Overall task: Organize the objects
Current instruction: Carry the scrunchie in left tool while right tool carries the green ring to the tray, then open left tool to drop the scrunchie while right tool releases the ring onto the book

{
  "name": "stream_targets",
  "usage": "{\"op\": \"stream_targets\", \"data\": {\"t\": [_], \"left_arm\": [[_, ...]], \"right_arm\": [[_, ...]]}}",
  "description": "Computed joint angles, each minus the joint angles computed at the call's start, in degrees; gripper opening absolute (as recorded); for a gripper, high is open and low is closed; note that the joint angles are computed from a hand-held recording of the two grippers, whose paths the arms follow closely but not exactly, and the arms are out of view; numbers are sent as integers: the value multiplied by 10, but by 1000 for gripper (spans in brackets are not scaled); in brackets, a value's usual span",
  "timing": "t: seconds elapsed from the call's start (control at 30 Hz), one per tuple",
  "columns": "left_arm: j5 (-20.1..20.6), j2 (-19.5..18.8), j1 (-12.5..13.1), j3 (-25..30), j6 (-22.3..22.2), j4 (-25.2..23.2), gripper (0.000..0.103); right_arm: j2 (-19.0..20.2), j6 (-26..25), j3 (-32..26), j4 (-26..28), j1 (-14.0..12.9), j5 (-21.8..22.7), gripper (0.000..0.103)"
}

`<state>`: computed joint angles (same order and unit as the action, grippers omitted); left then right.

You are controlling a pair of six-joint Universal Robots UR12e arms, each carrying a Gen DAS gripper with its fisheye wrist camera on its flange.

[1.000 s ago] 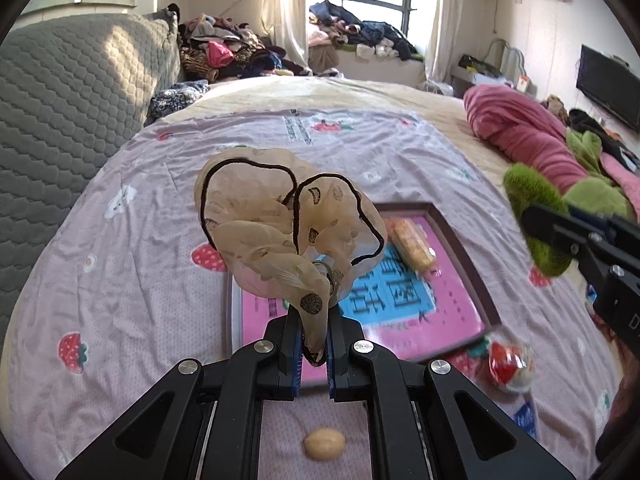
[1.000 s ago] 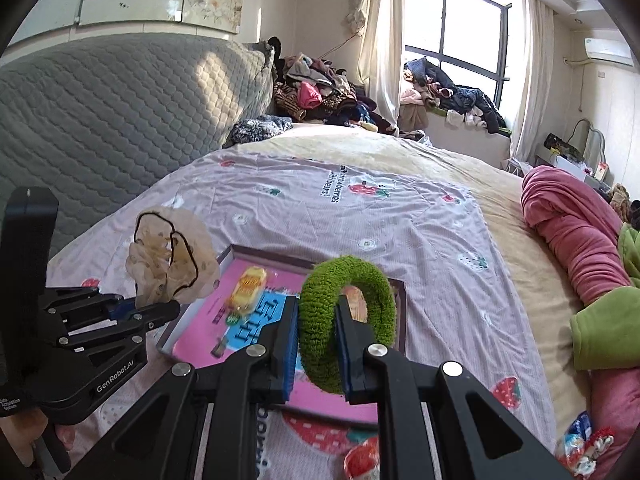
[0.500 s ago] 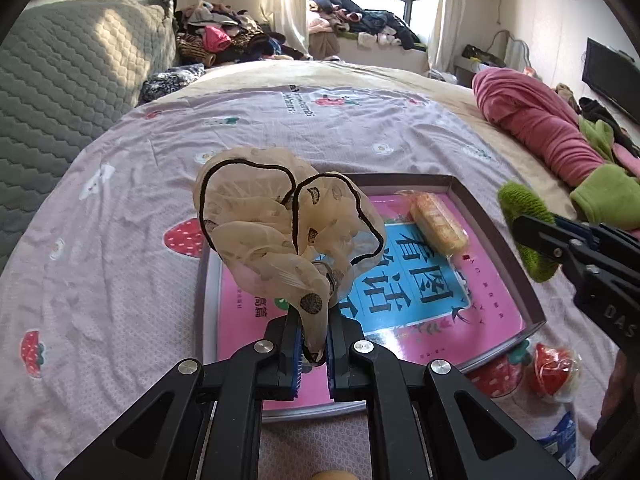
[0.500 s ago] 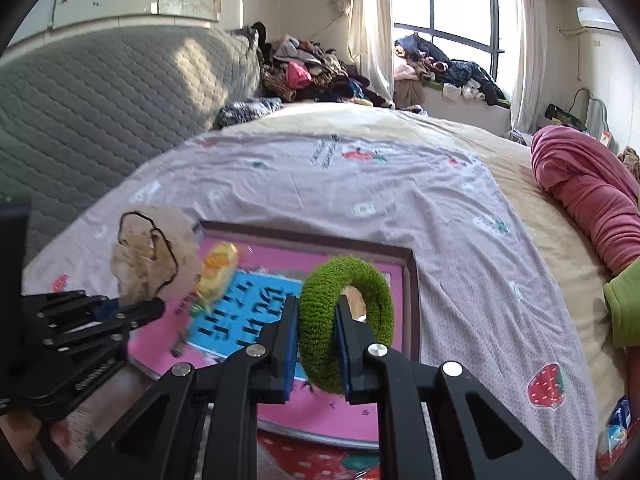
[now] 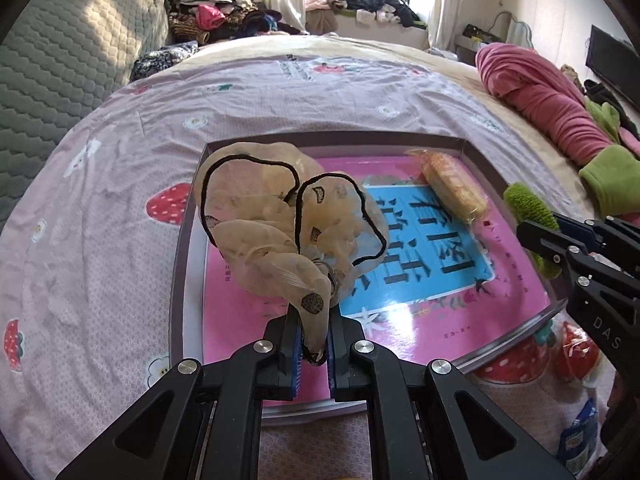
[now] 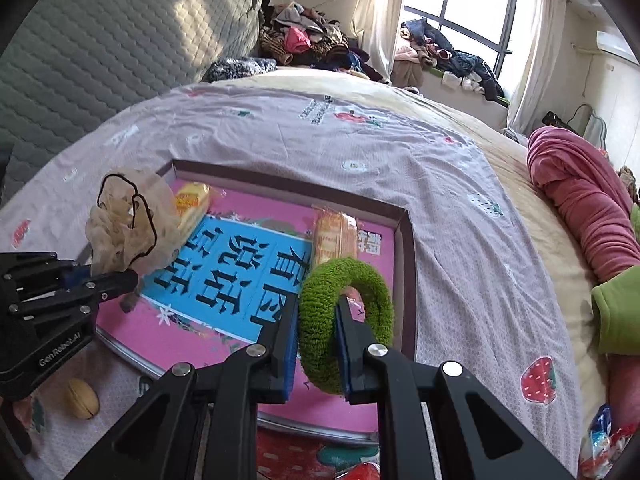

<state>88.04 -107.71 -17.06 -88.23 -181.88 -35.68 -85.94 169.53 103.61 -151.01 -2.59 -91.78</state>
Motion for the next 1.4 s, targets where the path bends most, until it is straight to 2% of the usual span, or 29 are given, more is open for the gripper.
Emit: {"op": "stream_targets", "data": {"t": [0.37,0.63,0.83,0.87,0.93,0.97,1.1,1.2,1.3,1.4], "left_arm": [[5,-7,1,10,2,-44,13],[11,-8,0,9,-1,-44,16],[19,-8,-2,10,2,-47,28],[20,-8,-3,10,2,-47,32],[24,-8,-3,11,5,-52,46],[27,-8,-3,11,5,-53,49],[31,-8,-3,12,5,-56,53],[38,-8,-3,14,6,-63,61],[46,-8,-4,16,12,-69,68],[50,-8,-4,16,15,-69,69]], "right_arm": [[8,0,-10,62,-3,17,17],[12,6,-13,80,-5,25,17],[14,11,-15,87,-6,27,18],[13,11,-15,87,-7,26,19],[13,14,-15,90,-7,26,23],[13,14,-15,92,-8,26,26],[13,15,-15,91,-7,24,32],[12,16,-14,88,-8,26,41],[11,17,-13,85,-8,28,46],[10,17,-13,83,-9,28,51]]}}
